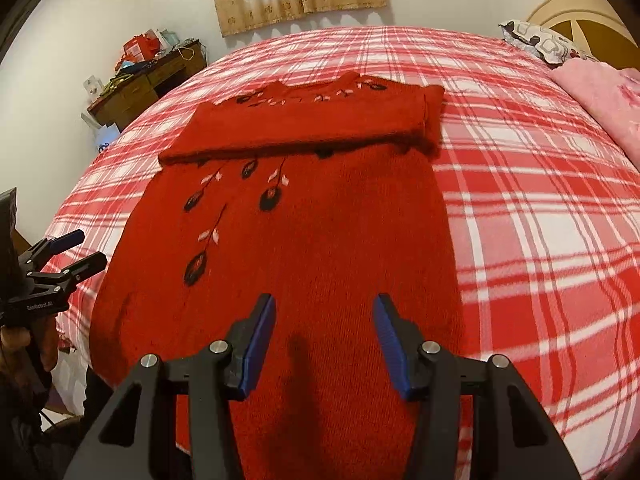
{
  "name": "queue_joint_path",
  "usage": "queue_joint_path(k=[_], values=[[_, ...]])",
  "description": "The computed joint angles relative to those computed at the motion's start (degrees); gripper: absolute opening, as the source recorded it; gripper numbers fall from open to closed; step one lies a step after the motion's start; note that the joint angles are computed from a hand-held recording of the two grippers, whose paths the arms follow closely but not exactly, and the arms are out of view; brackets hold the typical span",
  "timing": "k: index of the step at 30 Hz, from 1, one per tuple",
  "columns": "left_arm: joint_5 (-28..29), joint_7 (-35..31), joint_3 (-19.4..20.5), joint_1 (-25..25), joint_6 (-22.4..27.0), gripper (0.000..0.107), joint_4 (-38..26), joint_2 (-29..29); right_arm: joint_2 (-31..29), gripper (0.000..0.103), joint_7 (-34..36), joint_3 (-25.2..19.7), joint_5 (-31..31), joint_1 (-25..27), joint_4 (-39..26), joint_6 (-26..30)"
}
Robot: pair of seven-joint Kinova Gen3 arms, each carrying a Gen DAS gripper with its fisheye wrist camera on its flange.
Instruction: Fold small clothes
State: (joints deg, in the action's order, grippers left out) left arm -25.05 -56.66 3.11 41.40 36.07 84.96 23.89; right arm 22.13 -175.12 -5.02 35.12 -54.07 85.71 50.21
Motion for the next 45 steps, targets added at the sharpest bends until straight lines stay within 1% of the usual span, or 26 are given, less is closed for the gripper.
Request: queue_joint_path(k=[3, 7, 9, 12, 15, 17, 18, 20, 22, 25, 27, 28, 29, 31, 33, 34, 38, 40, 42, 45], values=[[1.11, -0.46, 0.71, -0.73, -0.24, 0.103, 2.08, -1.33, -0.3, 0.052, -1.01, -0.34, -0.1, -0.77, 0.92, 0.0], [4.25, -2.73, 2.74, -2.96, -0.46, 0.102, 5.2, -3.3, -0.39, 0.052, -2.89, -0.53, 0.69, -2.1, 1.87, 0.63], [6.4, -4.25, 3.87, -4.3, -0.42, 0.099, 6.74, -4.33, -0.46, 0.052, -4.13, -0.61, 1.29, -2.67, 2.39, 0.7], [11.68, -7.24, 5.96, -7.29, -0.76, 0.094, 8.78, -5.61, -0.77, 0.052, -5.85, -0.67, 2.2, -2.99, 3.22, 0.09], [16.21, -9.75, 7.38, -9.15, -0.44, 0.085, 10.18, -6.19, -0.87, 0.053, -7.45, -0.72, 3.27, -3.34, 3.59, -0.21], [20.18, -12.45, 8.77, -10.93, 0.06, 0.077, 10.77, -6.19, -0.87, 0.053, -7.83, -0.88, 3.66, -3.49, 3.5, 0.0], [21.99, -13.74, 9.33, -11.63, 0.38, 0.076, 11.1, -6.18, -0.85, 0.053, -8.03, -0.91, 3.96, -3.65, 3.43, 0.25], [23.97, -14.57, 9.36, -11.85, 0.77, 0.069, 11.71, -6.34, -0.97, 0.053, -8.74, -0.91, 4.84, -4.1, 3.48, 0.71], [25.48, -15.69, 9.49, -12.17, 1.2, 0.068, 11.96, -6.24, -1.18, 0.053, -9.62, -0.95, 5.64, -4.36, 3.77, 0.72], [25.79, -15.47, 8.81, -11.54, 0.96, 0.067, 12.09, -6.13, -1.4, 0.053, -10.27, -1.25, 6.24, -4.3, 4.11, 0.52], [26.45, -16.4, 9.14, -11.69, 0.35, 0.056, 12.41, -6.34, -1.49, 0.053, -10.92, -1.28, 6.79, -4.4, 4.31, 0.61], [27.02, -16.87, 9.27, -11.95, 0.1, 0.043, 12.54, -6.29, -1.57, 0.053, -11.37, -1.29, 7.02, -4.41, 4.52, 0.53], [27.11, -16.76, 9.16, -11.73, 0.0, 0.036, 12.41, -6.05, -1.64, 0.053, -11.89, -1.32, 7.19, -4.41, 4.73, 0.44], [25.92, -16.21, 8.57, -10.6, -0.72, 0.034, 12.35, -5.68, -1.73, 0.053, -12.03, -1.55, 7.1, -4.17, 4.8, 0.55], [24.59, -14.88, 7.58, -9.4, -0.74, 0.012, 12.0, -5.5, -2.09, 0.053, -12.01, -1.71, 7.25, -4.18, 4.85, 1.13], [24.72, -15.37, 8.03, -9.91, -0.95, 0.009, 12.12, -5.66, -2.53, 0.053, -12.37, -1.75, 7.55, -4.36, 5.11, 1.53], [27.92, -19.06, 9.53, -12.82, -5.0, 0.008, 14.63, -8.49, -5.31, 0.053, -14.37, -2.85, 7.78, -4.24, 7.75, 3.06], [29.63, -21.27, 10.24, -14.21, -6.41, 0.008, 15.31, -9.66, -6.85, 0.053, -15.35, -4.03, 6.55, -3.57, 9.35, 3.69], [33.07, -24.76, 11.49, -16.58, -7.56, 0.008, 16.08, -10.61, -8.34, 0.053, -16.91, -5.23, 5.74, -3.21, 11.14, 4.16], [37.97, -29.01, 12.65, -19.17, -7.7, 0.008, 16.52, -10.6, -9.79, 0.053, -19.4, -7.12, 4.98, -3.13, 13.37, 4.43]])
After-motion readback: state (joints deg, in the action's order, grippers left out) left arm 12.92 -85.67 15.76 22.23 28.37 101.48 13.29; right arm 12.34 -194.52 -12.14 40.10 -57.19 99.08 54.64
